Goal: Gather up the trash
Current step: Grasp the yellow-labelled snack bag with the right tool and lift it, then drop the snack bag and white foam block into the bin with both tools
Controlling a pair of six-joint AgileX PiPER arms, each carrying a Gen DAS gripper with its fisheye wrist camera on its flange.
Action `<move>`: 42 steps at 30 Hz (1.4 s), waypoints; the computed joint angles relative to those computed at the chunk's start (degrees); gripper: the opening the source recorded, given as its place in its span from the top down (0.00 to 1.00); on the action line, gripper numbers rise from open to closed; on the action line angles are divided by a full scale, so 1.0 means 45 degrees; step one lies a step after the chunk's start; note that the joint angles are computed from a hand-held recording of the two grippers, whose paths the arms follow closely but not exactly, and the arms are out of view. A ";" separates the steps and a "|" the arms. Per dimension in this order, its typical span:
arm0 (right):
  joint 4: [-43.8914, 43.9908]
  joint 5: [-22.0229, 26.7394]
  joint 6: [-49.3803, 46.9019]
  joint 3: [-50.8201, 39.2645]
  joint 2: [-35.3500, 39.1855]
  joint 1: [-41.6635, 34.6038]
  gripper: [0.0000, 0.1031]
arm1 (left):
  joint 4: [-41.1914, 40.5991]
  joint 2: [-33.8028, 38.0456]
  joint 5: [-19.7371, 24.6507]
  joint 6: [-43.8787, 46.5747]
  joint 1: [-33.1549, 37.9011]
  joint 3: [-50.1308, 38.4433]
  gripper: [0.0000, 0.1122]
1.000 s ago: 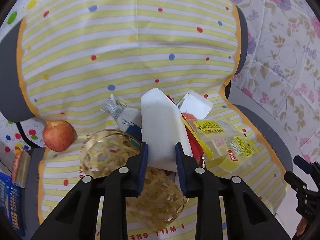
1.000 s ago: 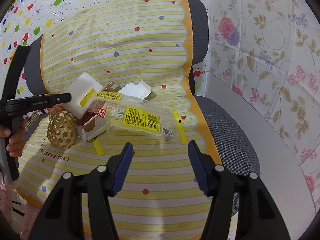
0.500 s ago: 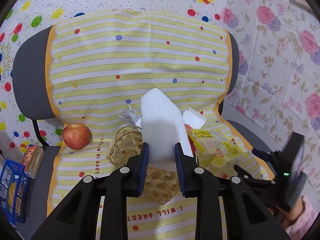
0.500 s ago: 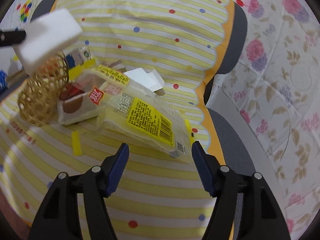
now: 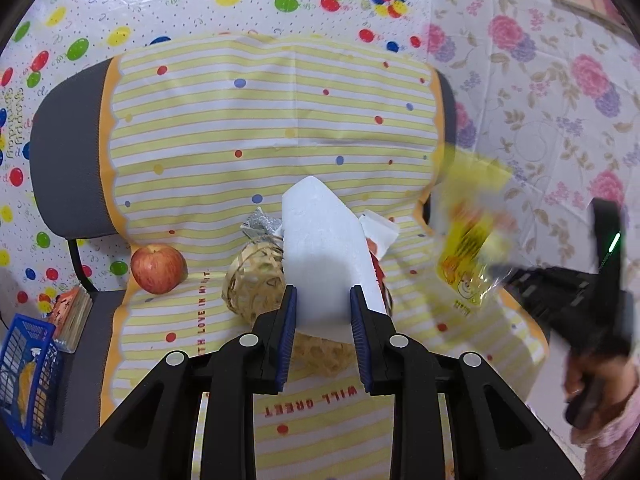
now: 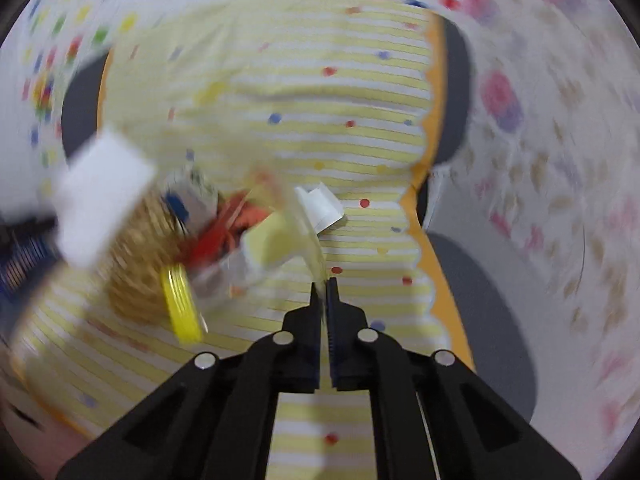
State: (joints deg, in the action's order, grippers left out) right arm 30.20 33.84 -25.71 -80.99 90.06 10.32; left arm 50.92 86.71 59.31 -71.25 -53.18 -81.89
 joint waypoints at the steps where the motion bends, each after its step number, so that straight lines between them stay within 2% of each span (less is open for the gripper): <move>1: 0.1015 0.0470 -0.0300 0.0274 -0.0380 -0.0477 0.97 | 0.0097 -0.0139 0.0013 -0.0185 -0.0251 0.0246 0.75; 3: 0.2044 0.0887 -0.0679 0.1142 -0.1318 -0.1095 0.97 | 0.0151 -0.0321 -0.0018 -0.0461 -0.0642 0.0612 0.75; 6: 0.2309 0.0643 -0.0903 0.2724 -0.2858 -0.1334 0.97 | 0.0389 -0.0528 -0.0218 -0.1252 -0.1494 0.1352 0.75; 9: 0.1343 -0.0043 -0.0110 0.4054 -0.4220 -0.1072 0.97 | 0.0561 -0.0470 -0.0289 -0.1767 -0.2142 0.1639 0.75; 11: 0.1300 -0.0063 -0.0071 0.4854 -0.5035 -0.1198 0.97 | 0.0614 -0.0403 -0.0330 -0.2119 -0.2592 0.1778 0.75; 18: 0.1209 0.0621 -0.0032 0.6536 -0.6904 -0.1981 0.97 | 0.1010 0.0239 0.0029 -0.2735 -0.3832 0.1595 0.75; 25: 0.0971 0.1499 -0.0242 0.7534 -0.8571 -0.3440 0.97 | 0.1070 0.1342 -0.0180 -0.2233 -0.4879 0.0796 0.75; 29: 0.1329 0.2395 -0.1009 0.8006 -0.9557 -0.5040 0.97 | 0.0969 0.1952 -0.0625 -0.1846 -0.5169 0.0266 0.74; 39: 0.3885 0.6914 -0.5617 0.9255 -1.1069 -1.2402 0.97 | 0.0757 0.3245 -0.1688 -0.1182 -0.5624 -0.0614 0.74; 42: 0.4056 0.7754 -0.6584 0.9727 -1.1266 -1.3910 0.97 | 0.0501 0.3575 -0.1885 -0.0947 -0.5638 -0.0735 0.74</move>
